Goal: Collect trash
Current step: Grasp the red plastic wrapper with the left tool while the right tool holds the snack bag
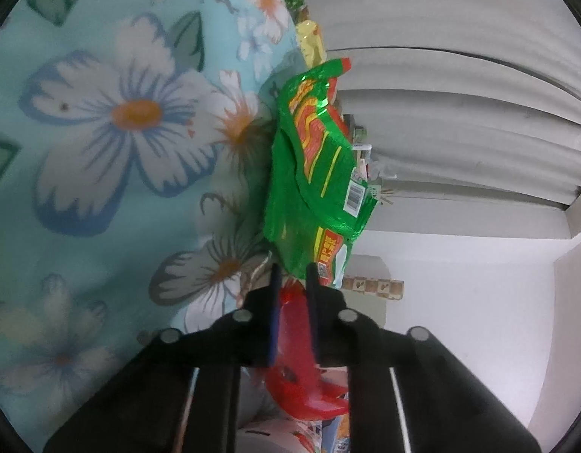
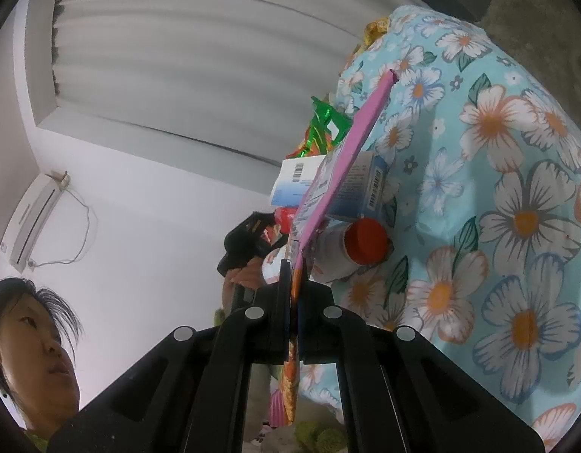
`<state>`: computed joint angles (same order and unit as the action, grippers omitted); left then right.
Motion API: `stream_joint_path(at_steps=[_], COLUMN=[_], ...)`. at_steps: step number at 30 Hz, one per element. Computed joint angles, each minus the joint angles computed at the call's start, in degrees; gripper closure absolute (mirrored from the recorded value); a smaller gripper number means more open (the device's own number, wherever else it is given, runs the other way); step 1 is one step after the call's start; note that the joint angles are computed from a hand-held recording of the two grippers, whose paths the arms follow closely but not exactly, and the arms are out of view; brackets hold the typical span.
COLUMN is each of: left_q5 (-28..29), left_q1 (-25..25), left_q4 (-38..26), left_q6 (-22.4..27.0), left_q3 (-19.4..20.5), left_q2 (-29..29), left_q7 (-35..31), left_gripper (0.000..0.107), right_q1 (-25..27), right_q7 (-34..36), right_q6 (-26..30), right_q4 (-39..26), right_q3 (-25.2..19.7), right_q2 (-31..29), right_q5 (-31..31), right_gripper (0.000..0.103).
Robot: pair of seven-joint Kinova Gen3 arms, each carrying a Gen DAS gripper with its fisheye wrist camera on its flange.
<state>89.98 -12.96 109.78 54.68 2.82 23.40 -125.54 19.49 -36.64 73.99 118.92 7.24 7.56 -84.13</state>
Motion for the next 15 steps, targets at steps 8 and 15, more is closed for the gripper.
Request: stream_joint_path(at_steps=[8,15], left_q5=[2.05,4.73], left_q1=[0.61,4.29], left_q4=[4.09,6.99], left_q6=[-1.56,-3.50], left_q3=[-1.76,-2.86], left_q2=[-7.61,-17.44], left_q7=[-5.93,-13.57], left_gripper=[0.104,0.105], right_q1=[0.60,0.54], right_q7=[1.75,2.66], right_q6=[0.72,0.39], right_q4=[1.62,3.03], right_q3=[0.90,2.41], right_q2=[-2.14,-6.41], right_q5=[-1.38,-1.57], right_gripper=[0.102,0.102])
